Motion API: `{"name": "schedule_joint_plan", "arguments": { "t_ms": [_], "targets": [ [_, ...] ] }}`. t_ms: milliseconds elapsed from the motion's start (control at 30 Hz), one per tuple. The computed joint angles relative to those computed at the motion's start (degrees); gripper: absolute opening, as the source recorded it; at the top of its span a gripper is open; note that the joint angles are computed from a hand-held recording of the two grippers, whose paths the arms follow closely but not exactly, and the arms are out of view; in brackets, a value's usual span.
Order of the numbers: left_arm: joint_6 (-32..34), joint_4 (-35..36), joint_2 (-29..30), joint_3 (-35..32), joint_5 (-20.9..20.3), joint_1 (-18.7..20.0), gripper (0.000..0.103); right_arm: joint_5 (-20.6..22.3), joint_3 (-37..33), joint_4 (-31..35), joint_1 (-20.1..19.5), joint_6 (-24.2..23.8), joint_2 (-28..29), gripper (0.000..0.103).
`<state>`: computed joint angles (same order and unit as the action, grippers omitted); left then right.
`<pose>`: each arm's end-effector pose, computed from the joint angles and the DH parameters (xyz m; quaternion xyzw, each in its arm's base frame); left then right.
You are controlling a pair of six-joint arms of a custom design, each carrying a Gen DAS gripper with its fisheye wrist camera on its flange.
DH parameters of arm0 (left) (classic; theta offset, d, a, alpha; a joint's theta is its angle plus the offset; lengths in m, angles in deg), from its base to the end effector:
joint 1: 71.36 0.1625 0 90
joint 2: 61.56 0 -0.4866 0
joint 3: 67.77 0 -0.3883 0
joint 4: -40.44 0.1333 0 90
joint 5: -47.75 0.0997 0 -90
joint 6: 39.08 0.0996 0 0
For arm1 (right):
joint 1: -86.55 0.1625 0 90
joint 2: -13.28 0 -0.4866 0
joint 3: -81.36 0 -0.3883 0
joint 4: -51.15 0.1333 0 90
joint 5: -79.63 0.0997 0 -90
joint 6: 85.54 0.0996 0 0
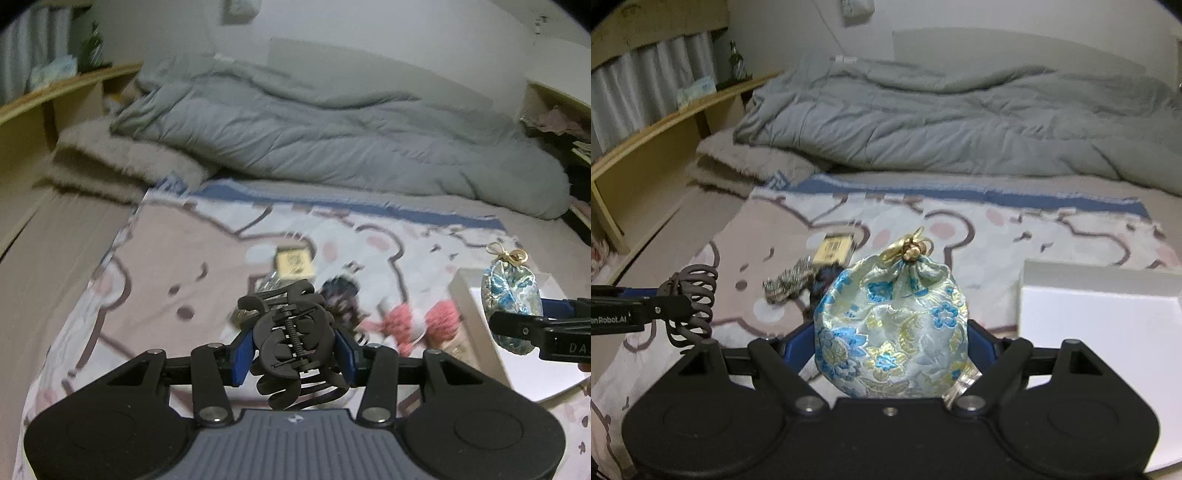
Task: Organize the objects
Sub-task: 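Carry the claw clip and floral pouch over the white box with both tools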
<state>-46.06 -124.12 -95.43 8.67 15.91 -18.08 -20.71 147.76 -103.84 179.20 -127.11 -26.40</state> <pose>-0.3051 -0.7735 0.1793 0.0862 0.8463 -0.3974 0.3440 0.1551 -0.8540 0.2834 0.3268 -0.8828 0.2795 0.1890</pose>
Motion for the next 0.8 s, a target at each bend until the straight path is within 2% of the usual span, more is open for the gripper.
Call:
{"name": "schedule_joint_plan", "arguments": {
  "t_ms": [233,467,633,800],
  "targets": [
    [7.74,-0.28,5.61,-10.41,-1.89,-0.91,0.048,1.05,-4.65,-1.63,-0.08,0.84,0.54,0.084],
    [13.35,-0.48,13.46,-24.36,-8.12,-0.81,0.048,-0.45,-15.23,-2.52,-0.80,1.44,4.58,0.084],
    [15.13,5.74,21.12,-37.91,-12.35,-0.36,0.048,-1.91,-21.94,-2.54,-1.71,0.73,7.68,0.085],
    [14.30,15.48,29.58,-53.36,-18.36,0.96,0.048,-4.18,-29.59,1.02,-3.23,0.89,11.16,0.084]
  ]
}}
